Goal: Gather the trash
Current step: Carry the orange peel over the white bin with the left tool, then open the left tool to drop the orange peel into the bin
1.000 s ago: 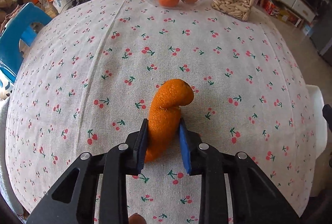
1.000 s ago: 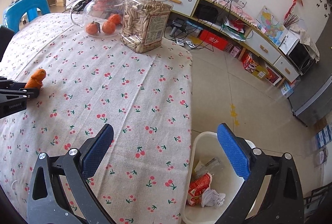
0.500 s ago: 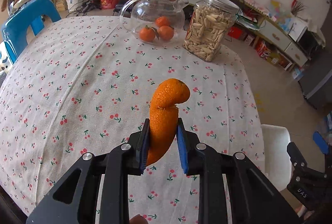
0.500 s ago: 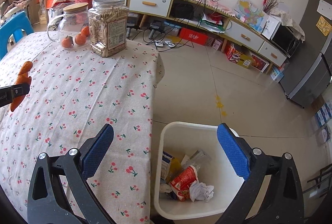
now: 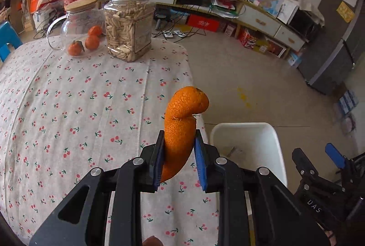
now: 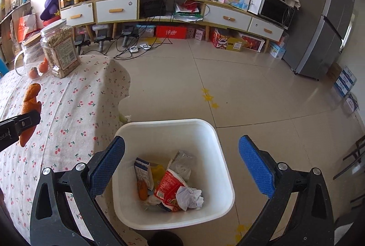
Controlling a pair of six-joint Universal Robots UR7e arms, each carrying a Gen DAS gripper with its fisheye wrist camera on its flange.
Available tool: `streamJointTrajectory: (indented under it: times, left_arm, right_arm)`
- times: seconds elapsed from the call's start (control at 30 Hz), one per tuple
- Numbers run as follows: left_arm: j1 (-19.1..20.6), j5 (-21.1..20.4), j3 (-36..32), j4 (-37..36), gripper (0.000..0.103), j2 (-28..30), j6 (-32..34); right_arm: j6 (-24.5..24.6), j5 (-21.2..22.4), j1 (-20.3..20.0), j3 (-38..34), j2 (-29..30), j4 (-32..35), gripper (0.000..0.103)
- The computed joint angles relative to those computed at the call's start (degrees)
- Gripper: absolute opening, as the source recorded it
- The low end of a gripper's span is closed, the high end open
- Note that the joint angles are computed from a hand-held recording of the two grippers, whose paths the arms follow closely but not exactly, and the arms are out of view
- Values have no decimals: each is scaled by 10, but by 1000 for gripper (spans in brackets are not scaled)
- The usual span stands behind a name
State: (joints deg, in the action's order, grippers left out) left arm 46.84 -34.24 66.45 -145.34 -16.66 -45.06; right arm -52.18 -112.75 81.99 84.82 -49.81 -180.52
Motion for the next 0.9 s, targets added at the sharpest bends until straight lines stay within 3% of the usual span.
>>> streamJointTrajectory:
  times: [0.17,0.37,0.47,0.53,0.63,0.77,0.83,0.9]
  left_arm:
    - [-5,-25,-88,17,25,58,40]
    - [-7,-65,-196,53,27,123,81]
    - [-9,-66,-274,86,29,168,116]
    - [-9,-65,-327,111,33,195,134]
    - [-10,-59,-374,133,50,220,148]
    - [-14,-37,-365,101,60,220,174]
    - [-18,-10,-345,84,60,214,177]
    - [-26,23,-316,55,68,204,179]
  right_arm:
    - [56,-2,-19,-24,-11,25,96]
    - [110,1,-36,-41,-17,13,96]
    - [131,3,-42,-49,-18,2,96]
    - [147,5,-45,-51,-19,-12,96]
    - [172,5,-49,-56,-19,-28,96]
    - [191,10,-50,-58,-19,-37,96]
    - [186,16,-48,-51,-19,-51,96]
    - [178,29,-46,-37,-22,-69,96]
